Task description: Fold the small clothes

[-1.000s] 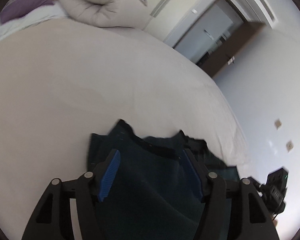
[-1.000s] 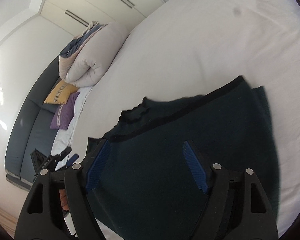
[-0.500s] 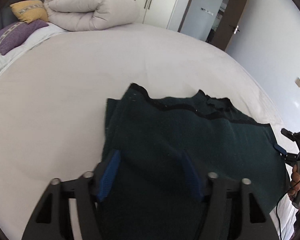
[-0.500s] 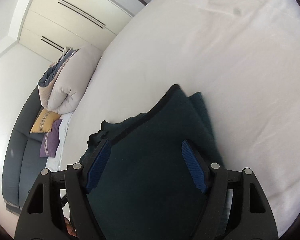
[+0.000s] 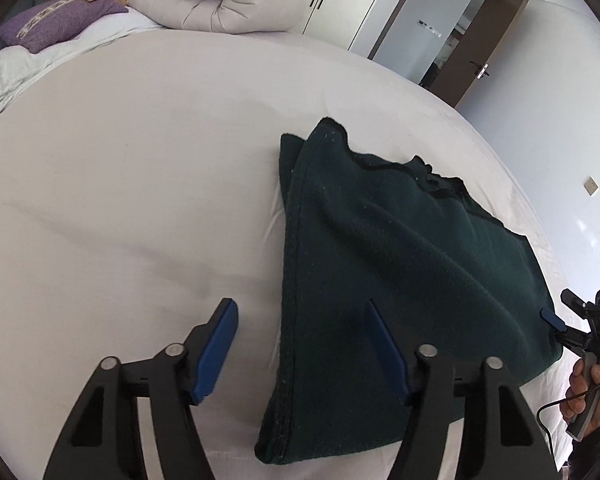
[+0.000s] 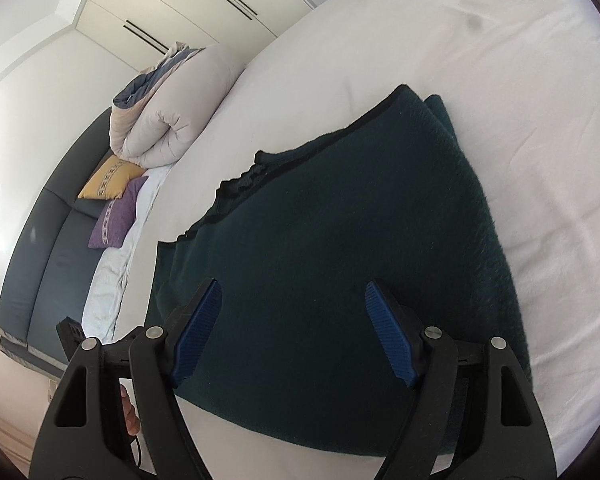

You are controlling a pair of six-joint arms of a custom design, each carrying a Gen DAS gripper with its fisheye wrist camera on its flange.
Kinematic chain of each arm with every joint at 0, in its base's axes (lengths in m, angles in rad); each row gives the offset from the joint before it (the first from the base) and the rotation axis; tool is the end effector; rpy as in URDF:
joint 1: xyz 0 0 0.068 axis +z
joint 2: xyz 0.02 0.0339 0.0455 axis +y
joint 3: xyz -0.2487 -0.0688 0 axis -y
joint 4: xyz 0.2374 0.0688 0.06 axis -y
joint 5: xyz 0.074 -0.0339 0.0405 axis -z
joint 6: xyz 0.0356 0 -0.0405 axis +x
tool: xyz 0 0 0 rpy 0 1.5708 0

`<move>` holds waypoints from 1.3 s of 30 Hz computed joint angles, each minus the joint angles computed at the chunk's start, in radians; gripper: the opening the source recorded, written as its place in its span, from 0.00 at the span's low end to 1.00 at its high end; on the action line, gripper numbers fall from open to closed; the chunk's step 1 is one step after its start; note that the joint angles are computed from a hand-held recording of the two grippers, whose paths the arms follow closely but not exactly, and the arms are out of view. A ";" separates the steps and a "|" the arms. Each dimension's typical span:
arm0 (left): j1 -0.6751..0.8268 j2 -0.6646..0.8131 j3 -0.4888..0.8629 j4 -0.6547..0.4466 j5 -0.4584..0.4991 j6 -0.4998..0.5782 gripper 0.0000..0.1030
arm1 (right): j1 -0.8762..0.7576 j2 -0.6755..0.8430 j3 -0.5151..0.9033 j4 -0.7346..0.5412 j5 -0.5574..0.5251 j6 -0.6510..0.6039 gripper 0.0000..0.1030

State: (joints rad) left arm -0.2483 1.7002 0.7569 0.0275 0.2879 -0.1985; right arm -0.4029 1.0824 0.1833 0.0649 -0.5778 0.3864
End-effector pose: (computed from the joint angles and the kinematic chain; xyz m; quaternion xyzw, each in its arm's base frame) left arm 0.2941 -0.0850 0.1174 0.0695 0.9356 -0.2030 0.2803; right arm 0.1619 -0.0479 0.1077 0.2491 0.8650 0.2629 0.3473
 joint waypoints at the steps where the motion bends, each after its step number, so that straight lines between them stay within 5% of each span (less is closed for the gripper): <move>1: 0.000 0.008 -0.003 -0.004 0.002 -0.001 0.42 | 0.030 -0.015 -0.009 -0.004 0.020 0.010 0.72; 3: -0.002 0.000 -0.036 0.030 0.021 -0.008 0.22 | 0.085 -0.046 -0.022 -0.023 0.067 0.021 0.72; 9: -0.079 -0.074 -0.097 0.044 -0.125 -0.020 0.15 | 0.162 -0.069 -0.040 -0.030 0.148 0.060 0.71; 22: -0.086 -0.132 -0.177 0.062 -0.165 -0.022 0.13 | 0.357 0.084 -0.005 0.057 0.384 0.091 0.71; 34: -0.069 -0.154 -0.230 0.087 -0.156 -0.035 0.11 | 0.427 0.196 0.011 0.145 0.492 0.070 0.72; 37: -0.054 -0.172 -0.249 0.093 -0.139 -0.039 0.18 | 0.479 0.185 0.072 0.028 0.554 0.081 0.72; 39: -0.026 -0.210 -0.255 0.059 -0.108 -0.050 0.31 | 0.477 0.111 0.080 0.003 0.493 0.119 0.73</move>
State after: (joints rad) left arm -0.2747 1.4899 0.5019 0.0865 0.1803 -0.2488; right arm 0.0745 1.1930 0.2631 0.0678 -0.0852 0.5057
